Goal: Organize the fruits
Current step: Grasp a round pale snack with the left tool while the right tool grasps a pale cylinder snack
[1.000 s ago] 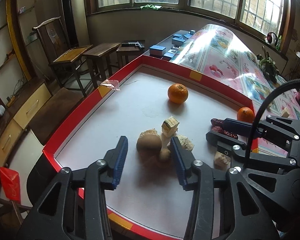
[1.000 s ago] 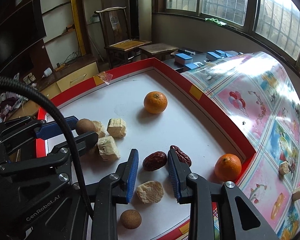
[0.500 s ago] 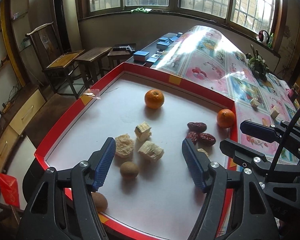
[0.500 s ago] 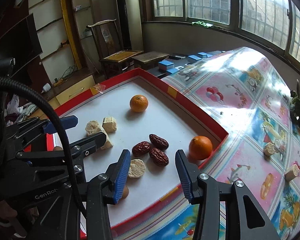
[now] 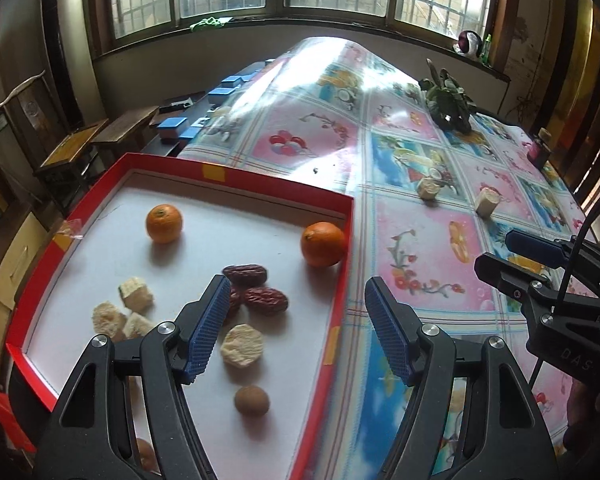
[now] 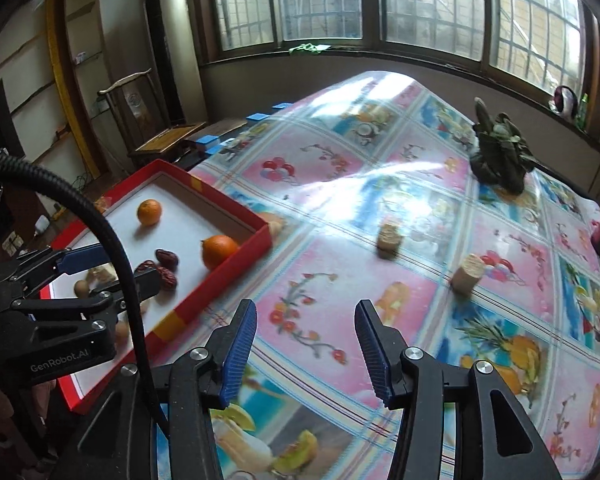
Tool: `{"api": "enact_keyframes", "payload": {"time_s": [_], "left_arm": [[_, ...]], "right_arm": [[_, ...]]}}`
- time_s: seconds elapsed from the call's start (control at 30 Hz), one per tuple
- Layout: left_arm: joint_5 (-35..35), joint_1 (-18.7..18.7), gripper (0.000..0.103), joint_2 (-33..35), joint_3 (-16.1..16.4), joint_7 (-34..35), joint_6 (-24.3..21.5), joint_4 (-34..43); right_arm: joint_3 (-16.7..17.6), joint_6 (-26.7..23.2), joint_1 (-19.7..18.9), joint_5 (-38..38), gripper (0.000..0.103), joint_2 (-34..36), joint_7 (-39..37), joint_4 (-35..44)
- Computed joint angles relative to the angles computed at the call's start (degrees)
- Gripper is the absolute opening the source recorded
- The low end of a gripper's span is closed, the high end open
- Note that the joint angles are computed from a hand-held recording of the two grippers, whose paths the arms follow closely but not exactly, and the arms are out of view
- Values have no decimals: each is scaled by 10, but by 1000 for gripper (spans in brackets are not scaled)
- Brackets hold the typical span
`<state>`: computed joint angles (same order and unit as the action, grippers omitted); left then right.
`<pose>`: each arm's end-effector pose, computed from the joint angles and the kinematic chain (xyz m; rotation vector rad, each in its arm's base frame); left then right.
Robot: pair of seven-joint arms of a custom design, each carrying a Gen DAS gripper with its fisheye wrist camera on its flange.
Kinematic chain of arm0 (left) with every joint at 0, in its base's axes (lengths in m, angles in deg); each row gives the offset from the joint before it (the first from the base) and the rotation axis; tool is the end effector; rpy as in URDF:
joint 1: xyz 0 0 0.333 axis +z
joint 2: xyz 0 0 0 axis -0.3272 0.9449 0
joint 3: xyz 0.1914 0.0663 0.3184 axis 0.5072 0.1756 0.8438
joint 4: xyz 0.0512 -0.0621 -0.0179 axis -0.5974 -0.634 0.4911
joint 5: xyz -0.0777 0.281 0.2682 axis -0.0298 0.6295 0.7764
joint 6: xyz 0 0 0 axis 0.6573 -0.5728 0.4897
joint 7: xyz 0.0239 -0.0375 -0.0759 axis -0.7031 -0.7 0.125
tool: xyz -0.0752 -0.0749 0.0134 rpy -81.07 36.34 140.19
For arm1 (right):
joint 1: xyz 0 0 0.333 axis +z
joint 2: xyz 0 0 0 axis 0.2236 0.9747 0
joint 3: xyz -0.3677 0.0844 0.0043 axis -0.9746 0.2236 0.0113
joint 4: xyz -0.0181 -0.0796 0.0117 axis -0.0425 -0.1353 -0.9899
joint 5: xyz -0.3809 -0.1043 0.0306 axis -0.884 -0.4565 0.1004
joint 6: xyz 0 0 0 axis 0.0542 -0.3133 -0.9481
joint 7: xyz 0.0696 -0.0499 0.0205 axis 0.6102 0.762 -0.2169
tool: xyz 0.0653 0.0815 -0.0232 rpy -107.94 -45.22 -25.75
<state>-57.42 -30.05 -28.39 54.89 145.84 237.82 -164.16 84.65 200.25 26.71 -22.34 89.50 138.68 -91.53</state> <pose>0.5502 -0.2451 0.5093 -1.6283 2.0489 -0.7928 0.5352 0.1744 0.4932 -1.8969 1.5672 -0.5639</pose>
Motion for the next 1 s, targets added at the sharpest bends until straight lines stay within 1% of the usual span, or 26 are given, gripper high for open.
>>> {"api": "enact_keyframes", "payload": {"time_s": [0.07,0.13,0.2,0.3,0.43,0.53,0.67,0.73,0.9,0.97,1.0], "left_arm": [[-20,-3,70,13,-10,21,-10,17],[-69,0,70,27,-25,66,-25,37],[-98,-2,70,43,-34,94,-40,58],[-115,-9,70,67,-38,113,-63,96],[-126,-18,70,106,-44,137,-93,153],[-133,-24,70,138,-48,151,-108,197],[-137,-33,70,189,-55,176,-138,264],[-127,-44,70,212,-51,181,-151,294],[-138,-46,70,254,-61,212,-165,346],[-144,-46,70,266,-63,221,-173,362],[-140,-50,70,271,-58,221,-178,370]], "right_arm": [[-9,-2,-11,-40,50,-5,39,-6],[-14,-5,-26,-79,50,-7,77,-9],[-16,-8,-35,-69,50,-6,75,-11],[-22,-17,-45,-87,50,1,96,-4],[-37,-34,-49,-142,50,12,141,11],[-44,-32,-53,-111,50,23,119,15],[-55,-38,-51,-89,50,32,107,22],[-60,-37,-48,-86,50,36,105,24],[-70,-40,-44,-75,50,46,95,34],[-70,-37,-46,-56,50,48,82,34],[-69,-34,-47,-43,50,50,72,34]]}}
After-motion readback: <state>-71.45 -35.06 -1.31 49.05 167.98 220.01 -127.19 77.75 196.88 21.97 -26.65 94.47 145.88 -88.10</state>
